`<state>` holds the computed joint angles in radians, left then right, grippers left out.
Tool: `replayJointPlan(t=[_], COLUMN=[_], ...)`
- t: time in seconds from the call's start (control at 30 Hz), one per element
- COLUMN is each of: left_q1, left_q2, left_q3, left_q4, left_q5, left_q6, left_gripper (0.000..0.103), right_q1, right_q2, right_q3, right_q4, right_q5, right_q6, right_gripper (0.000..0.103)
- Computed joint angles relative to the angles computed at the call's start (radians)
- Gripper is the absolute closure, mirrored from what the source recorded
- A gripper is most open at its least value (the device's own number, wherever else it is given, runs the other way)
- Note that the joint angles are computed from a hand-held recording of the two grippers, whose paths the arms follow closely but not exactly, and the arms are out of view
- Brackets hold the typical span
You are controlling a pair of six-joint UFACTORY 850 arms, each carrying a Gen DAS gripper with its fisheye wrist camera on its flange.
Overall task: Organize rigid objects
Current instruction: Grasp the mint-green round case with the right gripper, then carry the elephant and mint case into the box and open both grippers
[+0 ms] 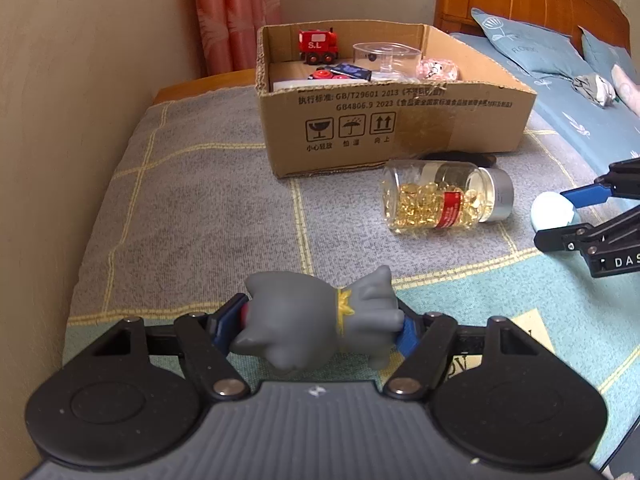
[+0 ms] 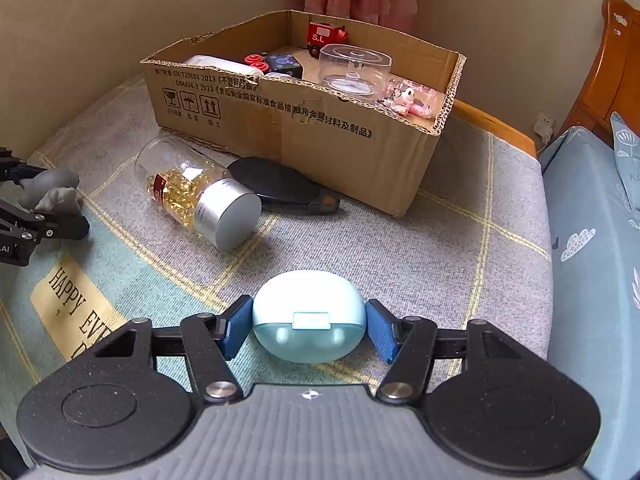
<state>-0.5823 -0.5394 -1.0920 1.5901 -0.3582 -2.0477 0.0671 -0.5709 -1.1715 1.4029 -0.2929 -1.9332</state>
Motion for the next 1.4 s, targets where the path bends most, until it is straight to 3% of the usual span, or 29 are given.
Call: replayJointPlan(t=[0.27, 0.8, 1.17, 1.4], left_q1=[0.005, -0.01, 0.009, 0.028], left_q2=[0.044, 0.103, 0.115, 0.101], left_q3=[0.008, 0.021, 0.0, -0.036], left_q4=[-0.052, 0.027, 0.071, 0.071], left_q5=[0.028, -0.008, -0.041, -0.044], left_q6=[0.125, 0.123, 0.112, 0.134], left_gripper=[0.031, 0.031, 0.031, 0.031], right_q1=[0.0, -0.015, 0.008, 0.034], right_q2=[0.045, 0.125, 0.07, -0.039], right_q3=[0.03, 0.048, -0.108, -0.268], right_q4=[-0.065, -0.052, 0.041, -0.102], right_q5=[-0.001, -0.069, -0.07, -0.042], right_q6=[0.015, -0.017, -0.049, 0.171], right_gripper=[0.037, 0.038, 0.037, 0.037])
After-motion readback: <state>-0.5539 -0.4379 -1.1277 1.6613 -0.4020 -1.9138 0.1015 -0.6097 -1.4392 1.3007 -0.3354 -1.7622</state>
